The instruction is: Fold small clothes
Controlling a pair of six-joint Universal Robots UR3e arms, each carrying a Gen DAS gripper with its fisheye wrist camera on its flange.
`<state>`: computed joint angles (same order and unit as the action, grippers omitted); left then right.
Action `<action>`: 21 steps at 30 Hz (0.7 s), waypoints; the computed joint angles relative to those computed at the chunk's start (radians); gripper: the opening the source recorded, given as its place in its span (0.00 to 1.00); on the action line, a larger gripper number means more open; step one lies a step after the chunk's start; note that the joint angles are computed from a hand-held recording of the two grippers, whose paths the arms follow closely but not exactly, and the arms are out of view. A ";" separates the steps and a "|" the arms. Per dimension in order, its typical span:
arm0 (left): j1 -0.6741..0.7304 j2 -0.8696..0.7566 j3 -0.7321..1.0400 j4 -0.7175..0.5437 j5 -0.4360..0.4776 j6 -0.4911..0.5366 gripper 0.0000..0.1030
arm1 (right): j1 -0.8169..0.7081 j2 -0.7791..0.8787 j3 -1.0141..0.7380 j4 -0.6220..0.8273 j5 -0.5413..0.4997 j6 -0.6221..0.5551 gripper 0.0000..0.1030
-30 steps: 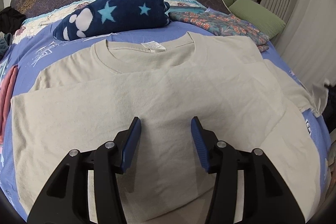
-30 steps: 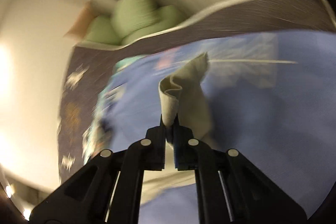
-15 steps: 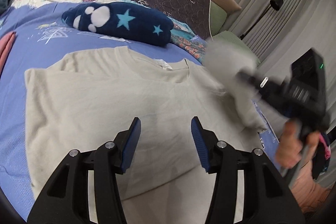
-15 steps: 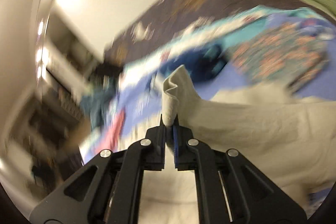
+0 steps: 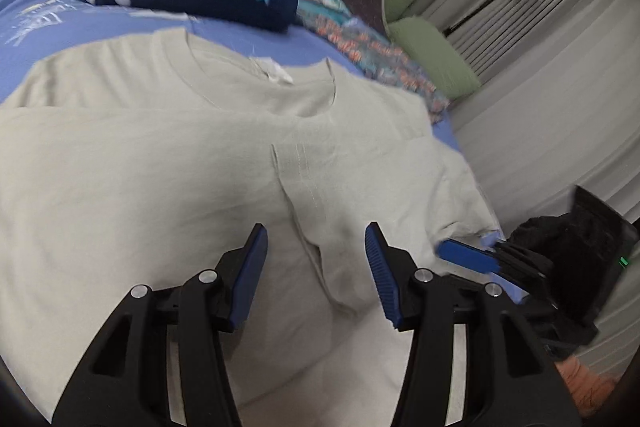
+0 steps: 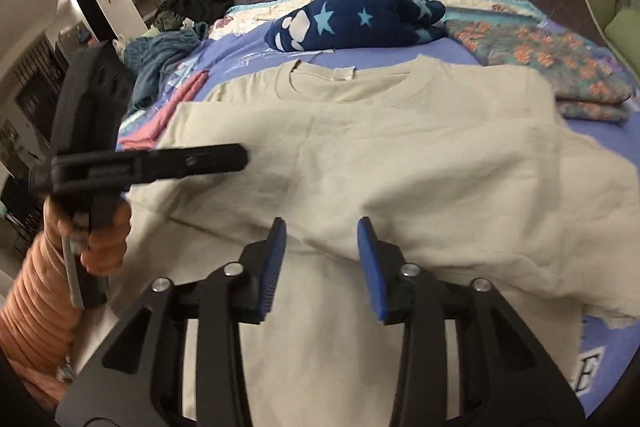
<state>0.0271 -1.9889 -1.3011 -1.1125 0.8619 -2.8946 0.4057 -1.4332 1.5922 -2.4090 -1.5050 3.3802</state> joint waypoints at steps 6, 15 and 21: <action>-0.093 -0.071 0.083 0.160 0.050 -0.126 0.01 | -0.087 -0.240 0.239 -0.044 -0.061 0.069 0.52; 0.018 0.169 0.094 0.291 -0.056 -0.167 0.01 | -0.184 -0.445 0.386 0.154 -0.358 0.105 0.66; 0.174 0.292 -0.019 0.232 -0.042 -0.102 0.01 | -0.156 -0.363 0.359 0.087 -0.329 0.099 0.67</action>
